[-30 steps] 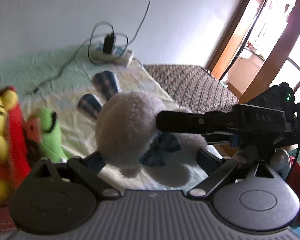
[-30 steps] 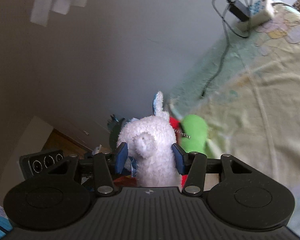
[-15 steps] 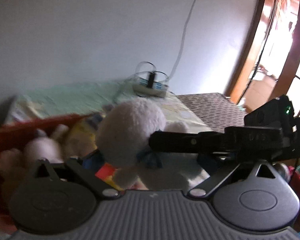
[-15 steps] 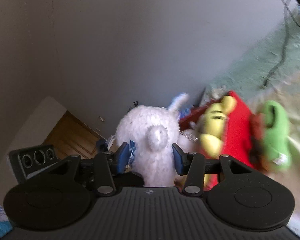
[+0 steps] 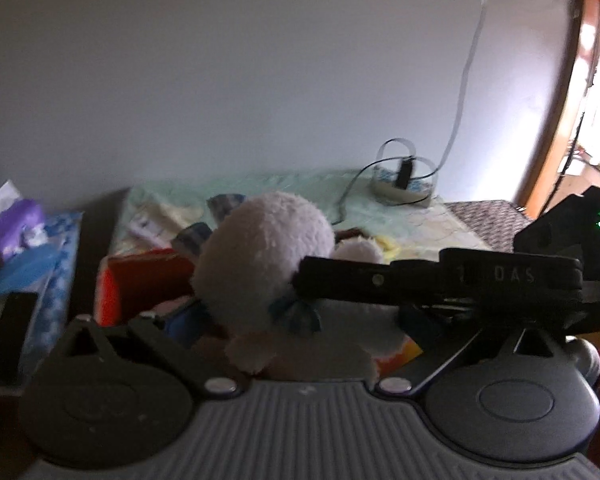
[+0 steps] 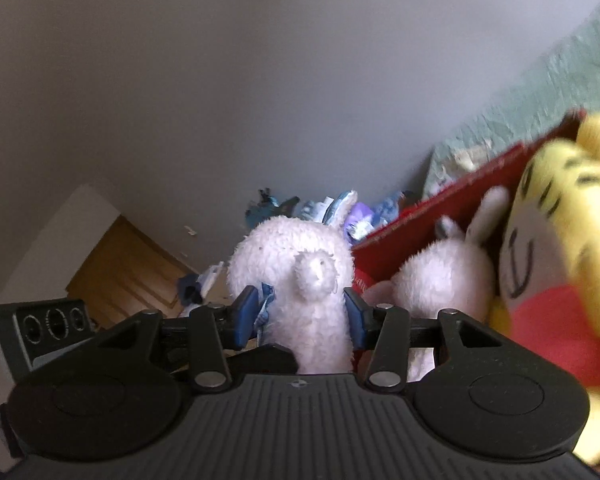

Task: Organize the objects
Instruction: 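Carry the checkered-ear bunny into the red box and open the right gripper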

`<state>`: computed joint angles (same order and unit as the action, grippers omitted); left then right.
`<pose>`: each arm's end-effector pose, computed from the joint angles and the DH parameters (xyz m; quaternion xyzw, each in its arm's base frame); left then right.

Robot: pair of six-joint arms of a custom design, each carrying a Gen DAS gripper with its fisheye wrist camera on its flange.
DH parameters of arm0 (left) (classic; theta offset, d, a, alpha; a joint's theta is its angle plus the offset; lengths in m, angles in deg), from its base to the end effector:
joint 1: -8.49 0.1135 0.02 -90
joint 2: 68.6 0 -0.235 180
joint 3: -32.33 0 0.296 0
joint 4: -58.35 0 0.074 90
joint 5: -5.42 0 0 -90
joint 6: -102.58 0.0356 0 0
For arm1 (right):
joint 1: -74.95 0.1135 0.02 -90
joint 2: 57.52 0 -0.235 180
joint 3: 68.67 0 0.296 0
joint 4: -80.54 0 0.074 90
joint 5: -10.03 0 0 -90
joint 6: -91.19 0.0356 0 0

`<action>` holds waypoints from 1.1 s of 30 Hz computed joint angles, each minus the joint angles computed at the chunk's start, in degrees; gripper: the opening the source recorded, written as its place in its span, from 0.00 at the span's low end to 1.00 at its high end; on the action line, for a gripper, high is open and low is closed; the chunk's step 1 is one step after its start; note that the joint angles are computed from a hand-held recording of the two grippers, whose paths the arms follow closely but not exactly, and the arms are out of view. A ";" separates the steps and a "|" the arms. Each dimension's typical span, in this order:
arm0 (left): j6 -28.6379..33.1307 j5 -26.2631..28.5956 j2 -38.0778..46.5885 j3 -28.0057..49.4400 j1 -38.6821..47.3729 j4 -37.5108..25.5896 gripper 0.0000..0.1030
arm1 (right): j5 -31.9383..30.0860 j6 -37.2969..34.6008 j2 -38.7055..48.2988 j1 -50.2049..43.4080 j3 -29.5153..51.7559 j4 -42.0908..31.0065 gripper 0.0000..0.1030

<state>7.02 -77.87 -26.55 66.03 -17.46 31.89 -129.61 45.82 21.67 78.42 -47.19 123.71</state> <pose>0.2033 -0.1036 0.1655 0.1833 0.8660 -0.1755 0.4310 0.2259 0.0409 0.0697 0.0119 0.7623 0.5295 0.3719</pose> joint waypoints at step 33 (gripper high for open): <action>9.37 1.24 8.94 -0.78 10.92 -1.57 0.92 | 11.94 -8.96 -7.43 9.40 1.24 -22.51 0.27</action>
<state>16.39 -76.63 -17.60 65.24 -6.55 30.32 -117.67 36.86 14.23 87.82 -45.95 101.20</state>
